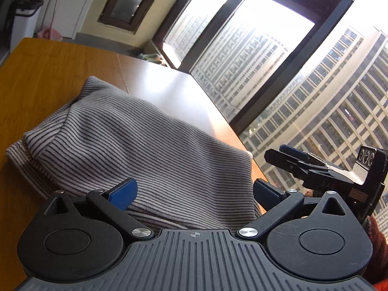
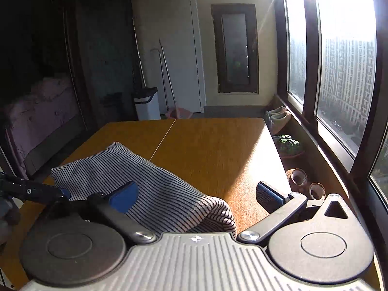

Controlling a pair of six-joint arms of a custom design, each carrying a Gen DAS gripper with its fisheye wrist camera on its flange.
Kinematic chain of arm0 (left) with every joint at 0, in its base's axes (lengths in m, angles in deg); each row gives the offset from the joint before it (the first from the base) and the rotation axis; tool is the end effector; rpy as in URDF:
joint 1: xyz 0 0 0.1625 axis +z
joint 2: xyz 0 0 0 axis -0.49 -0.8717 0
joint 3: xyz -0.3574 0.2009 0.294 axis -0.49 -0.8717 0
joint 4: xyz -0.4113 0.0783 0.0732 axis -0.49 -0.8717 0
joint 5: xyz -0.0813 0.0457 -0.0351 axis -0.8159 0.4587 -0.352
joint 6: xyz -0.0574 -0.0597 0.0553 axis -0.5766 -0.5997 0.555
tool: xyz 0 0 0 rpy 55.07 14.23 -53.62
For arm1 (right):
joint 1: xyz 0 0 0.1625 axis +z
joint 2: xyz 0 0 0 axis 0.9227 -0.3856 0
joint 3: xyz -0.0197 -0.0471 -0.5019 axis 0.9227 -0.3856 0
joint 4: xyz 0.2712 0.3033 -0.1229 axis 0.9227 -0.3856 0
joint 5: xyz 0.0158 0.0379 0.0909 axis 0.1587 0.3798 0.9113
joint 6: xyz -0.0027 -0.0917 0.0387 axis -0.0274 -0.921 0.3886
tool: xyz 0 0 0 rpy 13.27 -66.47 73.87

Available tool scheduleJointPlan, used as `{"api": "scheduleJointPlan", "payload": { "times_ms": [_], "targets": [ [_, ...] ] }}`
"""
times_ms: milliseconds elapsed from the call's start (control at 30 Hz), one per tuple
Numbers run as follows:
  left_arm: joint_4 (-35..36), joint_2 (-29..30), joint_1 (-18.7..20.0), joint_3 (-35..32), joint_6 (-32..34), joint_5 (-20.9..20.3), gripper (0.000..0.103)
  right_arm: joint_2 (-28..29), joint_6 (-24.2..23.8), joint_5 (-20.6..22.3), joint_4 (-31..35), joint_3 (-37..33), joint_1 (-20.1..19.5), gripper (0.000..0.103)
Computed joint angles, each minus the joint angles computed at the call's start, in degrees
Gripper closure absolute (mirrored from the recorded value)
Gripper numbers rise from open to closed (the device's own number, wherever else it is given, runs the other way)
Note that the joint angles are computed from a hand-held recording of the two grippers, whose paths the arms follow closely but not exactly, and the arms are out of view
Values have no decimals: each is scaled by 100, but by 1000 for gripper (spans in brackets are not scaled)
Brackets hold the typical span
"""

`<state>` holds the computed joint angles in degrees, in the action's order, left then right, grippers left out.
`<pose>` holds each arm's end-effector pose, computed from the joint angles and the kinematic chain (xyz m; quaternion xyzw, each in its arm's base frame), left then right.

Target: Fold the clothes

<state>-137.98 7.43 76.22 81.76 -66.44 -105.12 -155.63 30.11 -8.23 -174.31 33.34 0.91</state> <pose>-0.3241 -0.5939 -0.0296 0.1581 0.9412 -0.2971 0.0306 -0.0843 -0.6217 0.3972 0.3123 -0.8438 0.3855 0.2048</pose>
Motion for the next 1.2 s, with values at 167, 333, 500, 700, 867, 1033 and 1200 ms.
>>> {"api": "scheduleJointPlan", "payload": {
  "times_ms": [167, 333, 500, 700, 867, 1033, 1200],
  "targets": [
    [321, 116, 17, -88, -10, 181, 0, 608, -276, -1040, -400, -455, 200, 0],
    [250, 131, 142, -209, -22, 283, 0, 612, -220, -1086, -527, -206, 39, 0],
    [386, 230, 225, -554, 175, 686, 0, 187, -229, -814, 82, 138, -144, 0],
    [584, 293, 286, -841, 270, 858, 0, -136, -608, -679, 631, 431, -171, 0],
    [746, 206, 168, -723, 390, 1047, 0, -186, -943, -610, 467, 457, -54, 0],
    [664, 101, 55, -480, 945, 1092, 0, -283, -756, -394, 679, 373, -53, 0],
    [883, 184, -69, -377, 1444, 1365, 0, -125, -910, -830, 435, 569, -57, 0]
  ]
}}
